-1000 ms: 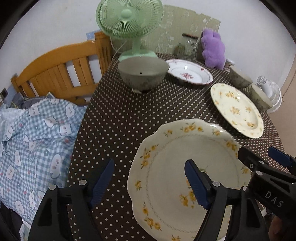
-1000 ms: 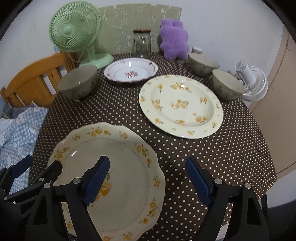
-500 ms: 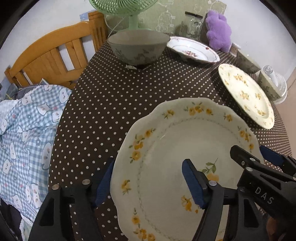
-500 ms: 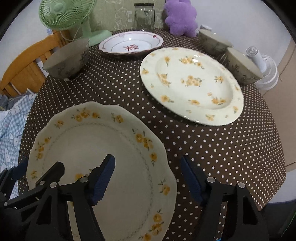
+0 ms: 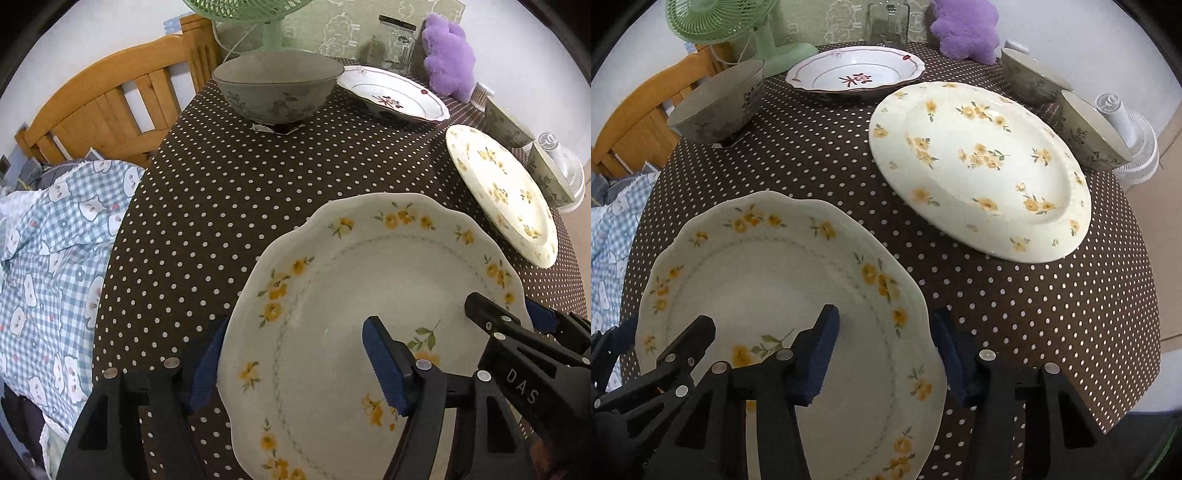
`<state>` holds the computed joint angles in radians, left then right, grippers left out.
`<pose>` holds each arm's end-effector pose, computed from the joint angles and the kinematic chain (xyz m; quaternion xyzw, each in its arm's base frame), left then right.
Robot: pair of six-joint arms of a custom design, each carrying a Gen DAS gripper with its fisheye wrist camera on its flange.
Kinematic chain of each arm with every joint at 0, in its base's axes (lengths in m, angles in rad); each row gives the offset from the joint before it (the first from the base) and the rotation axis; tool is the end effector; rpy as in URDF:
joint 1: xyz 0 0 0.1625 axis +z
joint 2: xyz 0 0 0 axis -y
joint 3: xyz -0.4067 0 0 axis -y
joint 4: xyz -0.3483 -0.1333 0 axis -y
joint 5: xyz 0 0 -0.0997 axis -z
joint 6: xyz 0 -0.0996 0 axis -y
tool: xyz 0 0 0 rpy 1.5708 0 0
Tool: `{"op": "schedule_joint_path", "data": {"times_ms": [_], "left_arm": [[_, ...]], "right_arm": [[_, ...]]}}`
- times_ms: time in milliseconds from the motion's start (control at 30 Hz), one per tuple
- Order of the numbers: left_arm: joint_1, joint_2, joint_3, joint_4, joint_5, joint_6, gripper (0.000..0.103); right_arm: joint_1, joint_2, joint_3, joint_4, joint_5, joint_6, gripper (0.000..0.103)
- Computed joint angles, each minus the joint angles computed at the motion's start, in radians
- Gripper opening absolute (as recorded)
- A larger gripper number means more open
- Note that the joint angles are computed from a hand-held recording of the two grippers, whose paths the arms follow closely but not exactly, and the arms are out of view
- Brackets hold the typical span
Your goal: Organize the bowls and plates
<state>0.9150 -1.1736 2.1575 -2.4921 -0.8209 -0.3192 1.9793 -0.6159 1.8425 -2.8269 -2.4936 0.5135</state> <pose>-0.1120 -0.4755 0.1685 0.1671 0.9150 -0.1457 0.3370 0.2683 -0.4842 0.0124 -0.0535 -0.8938 0.2099 0.3928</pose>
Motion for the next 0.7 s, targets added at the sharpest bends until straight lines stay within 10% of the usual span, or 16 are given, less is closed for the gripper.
{"op": "schedule_joint_path", "data": {"times_ms": [700], "left_arm": [[-0.029, 0.044, -0.027, 0.052, 0.014, -0.077, 0.083]], "right_arm": [[-0.035, -0.039, 0.016, -0.029, 0.023, -0.081, 0.06]]}}
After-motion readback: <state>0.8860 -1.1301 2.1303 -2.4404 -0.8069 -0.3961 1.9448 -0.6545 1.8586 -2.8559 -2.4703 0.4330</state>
